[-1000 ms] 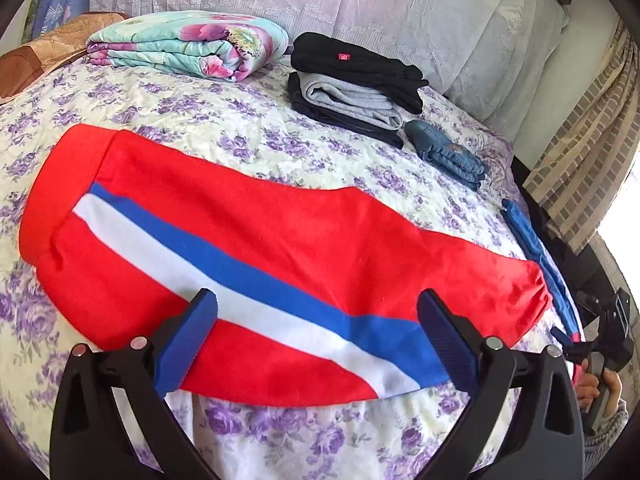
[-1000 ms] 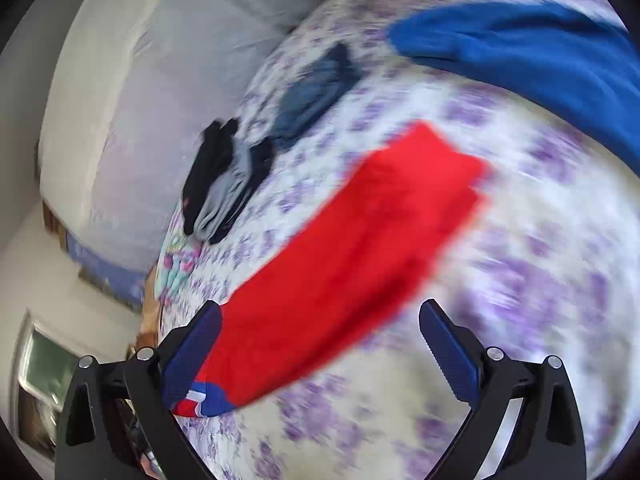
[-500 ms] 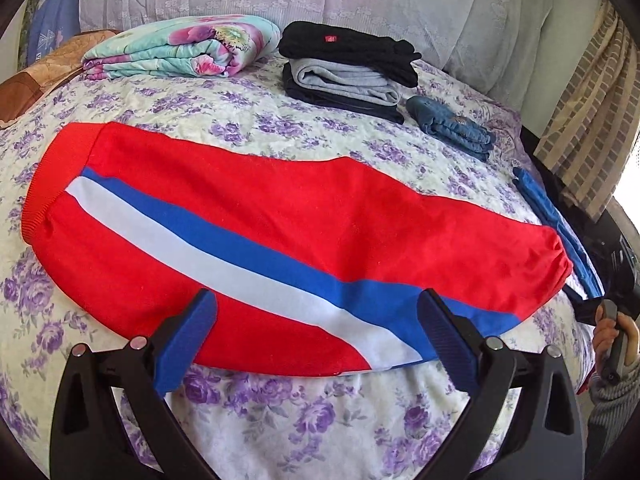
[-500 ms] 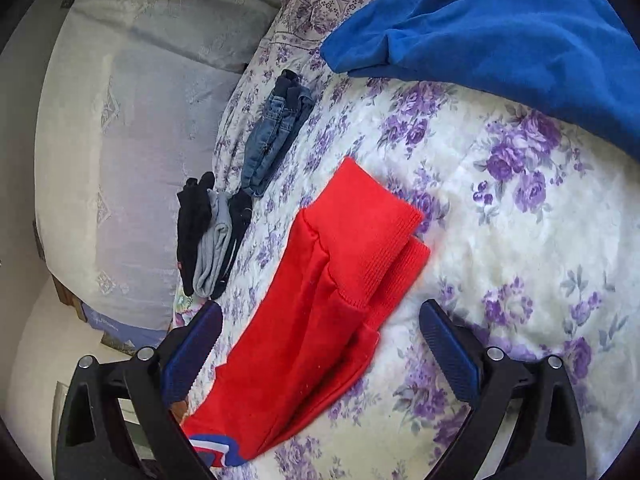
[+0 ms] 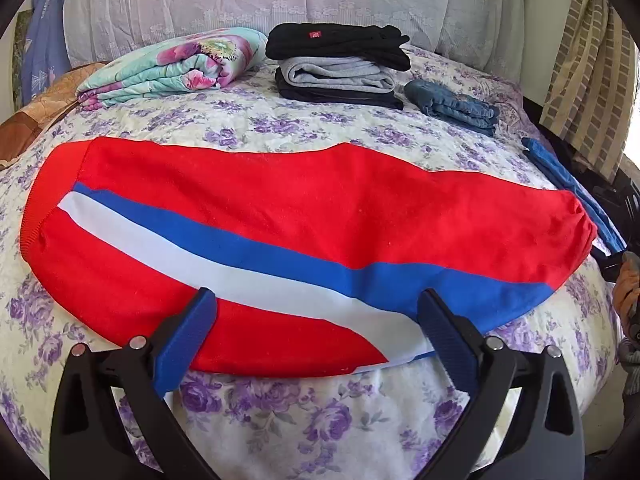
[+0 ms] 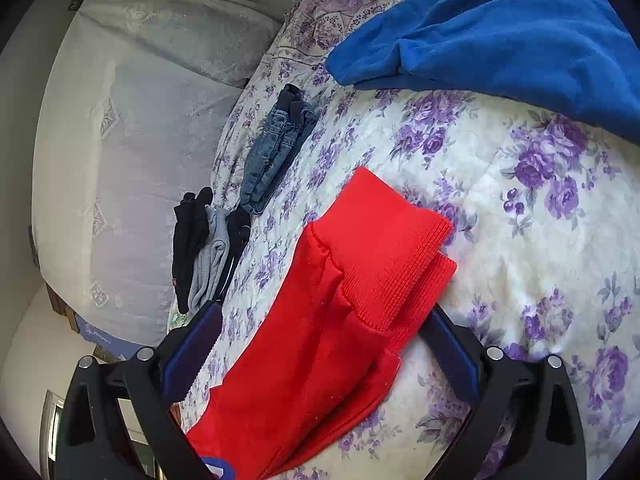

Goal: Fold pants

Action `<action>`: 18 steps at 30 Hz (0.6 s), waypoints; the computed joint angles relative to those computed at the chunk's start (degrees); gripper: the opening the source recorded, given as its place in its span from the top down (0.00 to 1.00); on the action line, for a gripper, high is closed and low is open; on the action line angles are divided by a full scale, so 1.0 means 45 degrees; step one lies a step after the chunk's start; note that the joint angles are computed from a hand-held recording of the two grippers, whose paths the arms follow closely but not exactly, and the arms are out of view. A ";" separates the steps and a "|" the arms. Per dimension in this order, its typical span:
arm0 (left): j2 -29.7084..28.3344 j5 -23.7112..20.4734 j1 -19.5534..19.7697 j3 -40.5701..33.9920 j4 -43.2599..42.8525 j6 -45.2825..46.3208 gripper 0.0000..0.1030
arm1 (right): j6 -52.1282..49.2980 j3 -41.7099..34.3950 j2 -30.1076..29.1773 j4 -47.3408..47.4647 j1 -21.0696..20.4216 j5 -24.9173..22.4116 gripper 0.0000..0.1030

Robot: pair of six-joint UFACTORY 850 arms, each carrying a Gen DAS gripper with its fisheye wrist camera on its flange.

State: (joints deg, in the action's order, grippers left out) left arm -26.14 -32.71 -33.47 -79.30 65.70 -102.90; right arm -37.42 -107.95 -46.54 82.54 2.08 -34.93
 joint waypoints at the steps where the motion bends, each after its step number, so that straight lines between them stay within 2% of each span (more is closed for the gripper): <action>1: 0.0036 0.0074 0.0014 0.0059 0.0074 -0.0094 0.05 | 0.0102 -0.0071 -0.0026 -0.0239 -0.0012 -0.0111 0.05; 3: 0.0020 0.0108 0.0024 0.0043 0.0099 -0.0118 0.05 | 0.0802 -0.0216 -0.0074 -0.0951 -0.0026 -0.0072 0.18; 5: 0.0016 0.0076 0.0019 0.0042 0.0097 -0.0099 0.05 | 0.1172 -0.0090 -0.0285 -0.0093 -0.0281 -0.0792 0.80; 6: 0.0024 0.0102 0.0023 0.0047 0.0087 -0.0108 0.05 | 0.1028 0.0072 -0.0498 0.1096 -0.0491 -0.1530 0.81; 8: 0.0064 0.0198 0.0037 0.0107 0.0140 -0.0184 0.05 | 0.0181 0.0273 -0.0546 0.1881 -0.0598 -0.1930 0.84; 11: 0.0268 0.0485 0.0104 0.0325 0.0285 -0.0422 0.05 | -0.0603 0.0674 -0.0086 0.1821 -0.0439 -0.1252 0.84; 13: 0.0668 0.0832 0.0149 0.0748 0.0864 -0.1332 0.05 | -0.1287 0.1021 0.0293 0.2156 -0.0368 -0.0911 0.84; 15: 0.1128 0.0873 0.0178 0.1229 0.1483 -0.2344 0.05 | -0.2325 0.1242 0.0838 0.1675 -0.0123 0.0077 0.84; 18: 0.1867 0.0530 0.0272 0.1972 0.1987 -0.3552 0.05 | -0.2885 0.1446 0.1681 -0.0617 0.0598 0.2394 0.84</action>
